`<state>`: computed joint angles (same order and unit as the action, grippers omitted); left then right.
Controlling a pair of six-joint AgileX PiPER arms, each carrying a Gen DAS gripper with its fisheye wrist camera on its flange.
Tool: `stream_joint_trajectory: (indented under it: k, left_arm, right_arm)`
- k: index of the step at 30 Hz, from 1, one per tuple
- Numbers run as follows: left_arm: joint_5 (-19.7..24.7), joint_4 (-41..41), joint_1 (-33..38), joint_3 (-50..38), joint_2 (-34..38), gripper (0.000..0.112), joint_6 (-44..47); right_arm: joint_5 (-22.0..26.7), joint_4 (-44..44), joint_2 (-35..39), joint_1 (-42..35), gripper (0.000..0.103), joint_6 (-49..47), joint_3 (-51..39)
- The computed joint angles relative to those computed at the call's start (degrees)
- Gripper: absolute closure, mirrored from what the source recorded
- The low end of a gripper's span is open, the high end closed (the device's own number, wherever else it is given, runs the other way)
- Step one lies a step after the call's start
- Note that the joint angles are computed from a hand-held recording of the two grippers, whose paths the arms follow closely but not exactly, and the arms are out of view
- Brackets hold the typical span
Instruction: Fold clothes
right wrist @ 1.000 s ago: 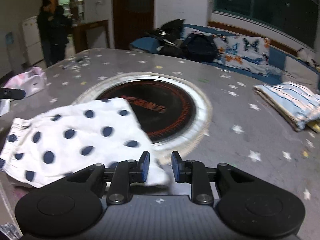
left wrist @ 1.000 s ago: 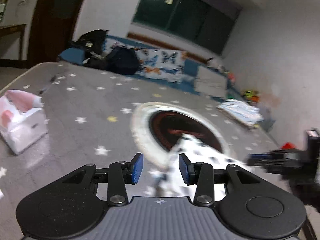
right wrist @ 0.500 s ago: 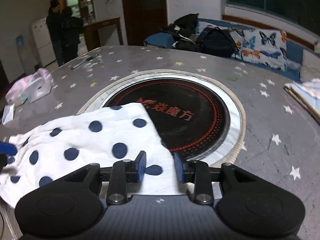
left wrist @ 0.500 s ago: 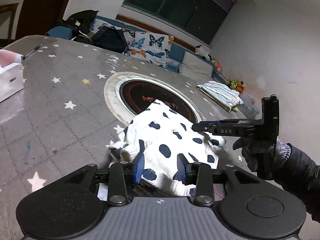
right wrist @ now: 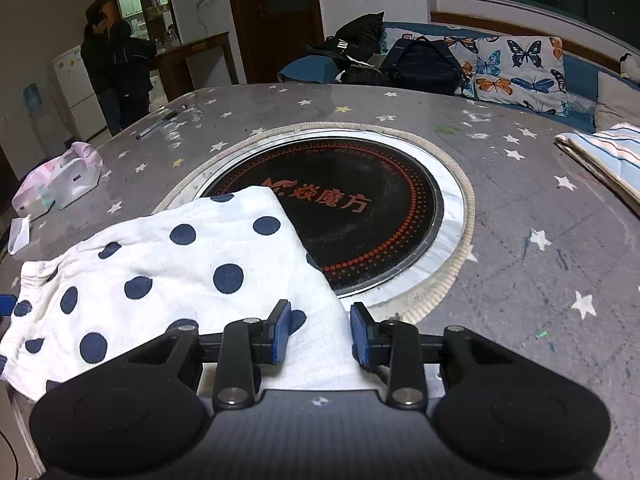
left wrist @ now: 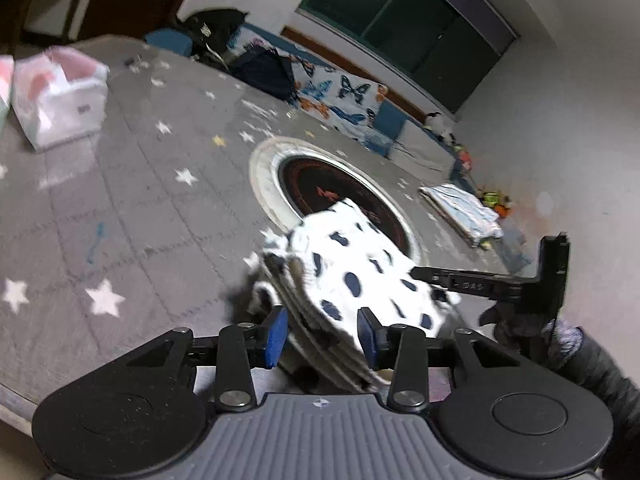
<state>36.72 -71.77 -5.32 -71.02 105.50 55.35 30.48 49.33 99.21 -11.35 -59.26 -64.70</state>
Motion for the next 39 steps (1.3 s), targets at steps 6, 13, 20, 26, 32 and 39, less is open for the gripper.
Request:
stream_joint_trajectory:
  k: [6, 13, 20, 26, 32, 39]
  left_arm:
    - [2.48, 2.10, 0.71, -3.81, 3.87, 0.071, -4.03]
    - [4.25, 5.29, 0.97, -11.67, 9.24, 0.078, -7.17]
    - [4.43, 10.46, 0.24, -18.46, 12.67, 0.077, -10.86]
    - [1.89, 6.51, 1.19, -11.02, 7.36, 0.073, -7.61]
    - [2.34, 4.25, 1.21, -7.90, 4.42, 0.070, -6.16]
    - [1.10, 9.89, -0.11, -9.77, 5.98, 0.072, -12.38]
  right_arm:
    - [-1.21, -0.98, -2.07, 0.35, 0.071, -0.42, 2.32]
    - [-2.23, -2.88, -4.94, 0.52, 0.071, 1.24, 5.25]
    - [-6.03, -1.56, -12.92, 2.38, 0.071, -4.41, 11.09]
    - [0.53, 4.50, -18.86, 5.42, 0.067, -17.54, 12.97]
    - [3.39, 3.99, -20.81, 13.31, 0.062, -24.03, 13.62]
    - [-1.10, -3.24, -19.81, 24.23, 0.062, -24.02, 13.88]
